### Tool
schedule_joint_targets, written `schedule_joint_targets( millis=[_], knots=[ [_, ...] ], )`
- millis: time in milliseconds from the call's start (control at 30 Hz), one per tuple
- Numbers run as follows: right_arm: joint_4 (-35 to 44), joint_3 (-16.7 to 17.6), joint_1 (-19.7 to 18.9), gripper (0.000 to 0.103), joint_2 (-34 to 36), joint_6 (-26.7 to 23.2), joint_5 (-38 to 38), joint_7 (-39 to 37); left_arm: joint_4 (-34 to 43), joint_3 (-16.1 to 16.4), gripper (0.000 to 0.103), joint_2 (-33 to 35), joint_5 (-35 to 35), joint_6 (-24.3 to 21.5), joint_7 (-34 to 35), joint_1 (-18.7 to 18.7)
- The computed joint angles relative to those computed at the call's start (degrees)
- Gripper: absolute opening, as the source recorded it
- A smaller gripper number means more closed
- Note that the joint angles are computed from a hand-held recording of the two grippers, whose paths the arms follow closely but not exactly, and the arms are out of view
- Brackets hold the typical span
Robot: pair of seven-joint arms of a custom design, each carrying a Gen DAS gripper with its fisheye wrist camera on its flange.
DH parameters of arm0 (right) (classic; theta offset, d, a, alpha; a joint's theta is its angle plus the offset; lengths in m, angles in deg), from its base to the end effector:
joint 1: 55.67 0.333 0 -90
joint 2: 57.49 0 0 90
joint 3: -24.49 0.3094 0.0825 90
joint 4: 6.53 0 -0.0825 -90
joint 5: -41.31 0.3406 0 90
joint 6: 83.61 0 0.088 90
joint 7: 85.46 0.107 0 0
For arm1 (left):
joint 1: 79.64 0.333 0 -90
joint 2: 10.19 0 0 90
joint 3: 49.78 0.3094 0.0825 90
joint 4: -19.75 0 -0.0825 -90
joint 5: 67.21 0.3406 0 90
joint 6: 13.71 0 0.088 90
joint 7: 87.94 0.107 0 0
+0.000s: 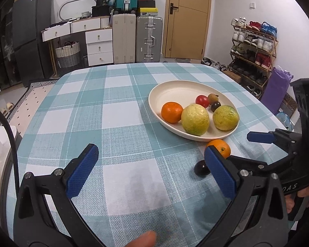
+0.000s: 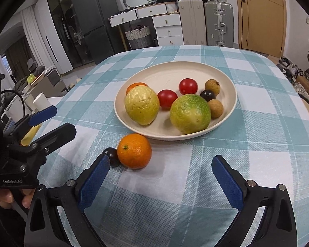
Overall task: Organize fruits
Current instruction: 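Withdraw both tools and move the right tool to the orange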
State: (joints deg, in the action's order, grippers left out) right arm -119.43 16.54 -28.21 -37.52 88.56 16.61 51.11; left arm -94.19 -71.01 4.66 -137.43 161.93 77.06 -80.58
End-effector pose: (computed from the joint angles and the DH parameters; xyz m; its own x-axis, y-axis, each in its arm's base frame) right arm 0.5714 0.2431 0.3928 0.0173 -0.9872 -0.1583 -0.7705 0.0877 -0.6314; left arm 0.5700 -0.1357 0.4143 -0.4647 -0.8825 0.0723 -0.5785 0.2408 -0.7794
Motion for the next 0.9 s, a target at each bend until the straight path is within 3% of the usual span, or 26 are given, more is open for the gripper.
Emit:
schedule_joint_targets(
  millis=[267,633,767,900],
  knots=[
    [2.6,-0.3,0.6,0.092,1.5,-2.3,0.3,1.1,0.3,0.2,0.103,0.7,1.0,-0.3,-1.6,0.2],
    [4.7,6.4,-4.7,0.068,3.4,-1.7,10.2,-7.2,0.7,-0.5,0.103,1.4,2.4,-0.3,-3.7,1.2],
    [4.3,11.5,-8.9,0.051,4.0,0.7,17.1,-13.3,0.7,-1.0,0.103,1.6,2.5,0.4,-3.4,1.5],
    [4.1,14.0,-10.4,0.040,4.4,2.1,22.3,-17.6,0.6,-1.3,0.103,1.7,3.2,-0.4,-4.0,1.9]
  ],
)
